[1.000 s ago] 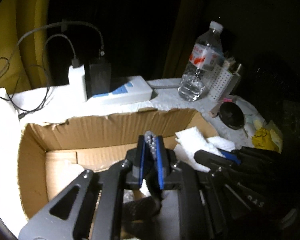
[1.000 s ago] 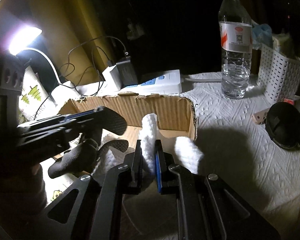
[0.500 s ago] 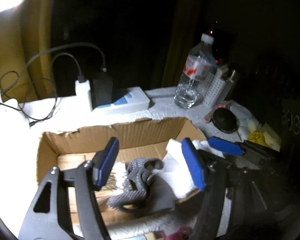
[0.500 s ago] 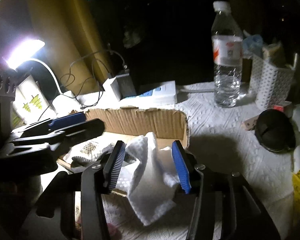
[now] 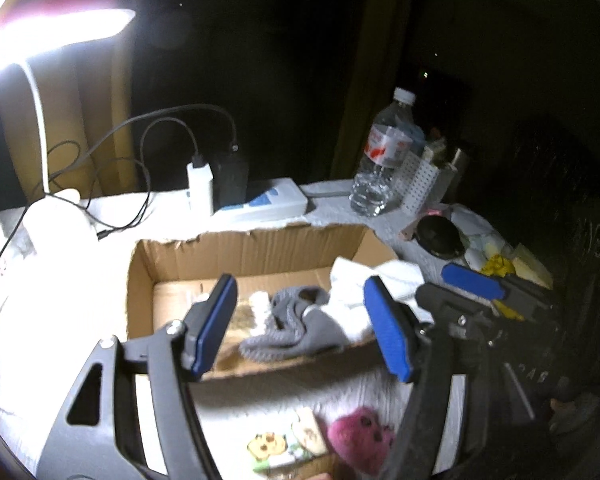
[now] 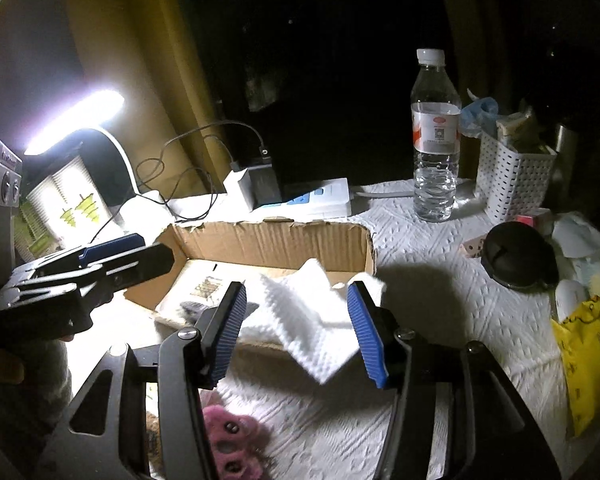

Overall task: Organize soft objects
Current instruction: 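Move the left tool to the bubble-wrap packets while the right tool approaches the pink plush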

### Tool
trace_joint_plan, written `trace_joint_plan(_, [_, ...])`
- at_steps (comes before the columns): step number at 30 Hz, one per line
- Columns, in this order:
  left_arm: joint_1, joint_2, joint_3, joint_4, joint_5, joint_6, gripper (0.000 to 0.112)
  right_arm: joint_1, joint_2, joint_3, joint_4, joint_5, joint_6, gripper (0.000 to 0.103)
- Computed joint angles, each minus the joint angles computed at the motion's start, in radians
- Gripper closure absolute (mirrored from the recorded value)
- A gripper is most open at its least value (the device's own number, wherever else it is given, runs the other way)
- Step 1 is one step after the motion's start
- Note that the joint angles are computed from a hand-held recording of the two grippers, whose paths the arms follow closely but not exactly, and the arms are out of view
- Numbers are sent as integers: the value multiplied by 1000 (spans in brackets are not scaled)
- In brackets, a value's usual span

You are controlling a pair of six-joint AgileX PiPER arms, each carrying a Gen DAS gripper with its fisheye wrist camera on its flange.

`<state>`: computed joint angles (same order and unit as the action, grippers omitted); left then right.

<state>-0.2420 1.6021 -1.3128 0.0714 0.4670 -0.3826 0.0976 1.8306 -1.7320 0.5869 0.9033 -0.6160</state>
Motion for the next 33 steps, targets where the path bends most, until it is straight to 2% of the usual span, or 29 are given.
trace_joint_plan(12, [-35,-156,223,10,-16,-34,45,5,-161,247,17,-51,-39,47])
trace_joint_plan(18, [-48,-226,315,61,-7,-84,45,3,-198,334,29,-75,-48,47])
trace_joint_plan(26, [-39,-312,468,42,-22,-84,45,15,-255,447,36,-101,-67,47])
trace_joint_plan(30, [-56,-351,552,132,-28,-185,45,27,-276,508,36,-123,-70,47])
trace_joint_plan(33, [-52,-371,601,143,-34,-203,45,39,-280,546,32,-135,-73,47])
